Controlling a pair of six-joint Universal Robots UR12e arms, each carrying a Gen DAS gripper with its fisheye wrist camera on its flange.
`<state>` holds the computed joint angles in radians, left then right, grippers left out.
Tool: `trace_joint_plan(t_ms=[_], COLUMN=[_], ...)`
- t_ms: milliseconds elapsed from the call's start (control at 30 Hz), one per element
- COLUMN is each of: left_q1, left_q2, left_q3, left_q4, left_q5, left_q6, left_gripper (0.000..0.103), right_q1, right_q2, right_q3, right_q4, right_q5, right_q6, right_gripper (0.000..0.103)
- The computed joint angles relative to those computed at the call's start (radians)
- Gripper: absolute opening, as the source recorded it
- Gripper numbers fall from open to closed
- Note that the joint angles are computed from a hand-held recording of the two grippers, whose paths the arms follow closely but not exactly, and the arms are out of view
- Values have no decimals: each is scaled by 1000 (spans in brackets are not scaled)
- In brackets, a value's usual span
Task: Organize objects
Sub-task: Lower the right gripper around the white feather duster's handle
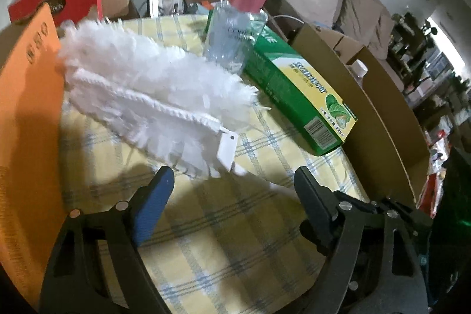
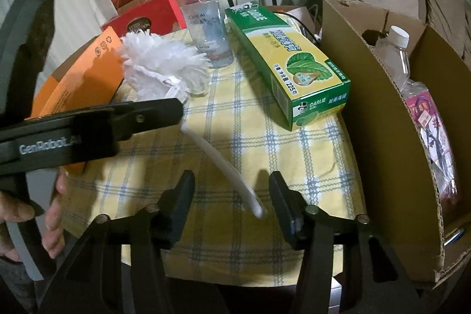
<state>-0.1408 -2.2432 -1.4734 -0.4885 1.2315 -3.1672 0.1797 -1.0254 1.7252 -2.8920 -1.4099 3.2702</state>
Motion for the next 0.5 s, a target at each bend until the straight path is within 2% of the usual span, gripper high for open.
trace_joint_plan(t_ms=[33, 100, 233, 367, 400, 467, 500], left_q1=[0, 1, 9, 13, 15, 21, 23], left_q2=[-4, -12, -28, -33, -33, -34, -33], left_q3=[3, 9, 12, 14, 11, 5, 2], left_q4=[-3, -9, 13, 28, 33, 38, 44], left_q5=[-8, -19, -61, -90, -99, -134, -136], left_q6=[-7, -26, -94, -124, -131, -142, -151], left_gripper=[80, 79, 79, 78, 76, 60, 58], right_q1=[0, -2, -2, -2, -2, -4, -4], right_q2=[1, 5, 7, 8, 8, 8, 8], right_q3=[-1, -4, -5, -11, -12, -10, -9], right_q4=[2, 8, 11, 23, 26, 25, 24], right_q5=[1, 12, 16, 43, 53, 92, 112], right_q6=[1, 0, -16, -32, -39, -50, -58], right_gripper=[48, 38, 30, 22, 20, 16, 15])
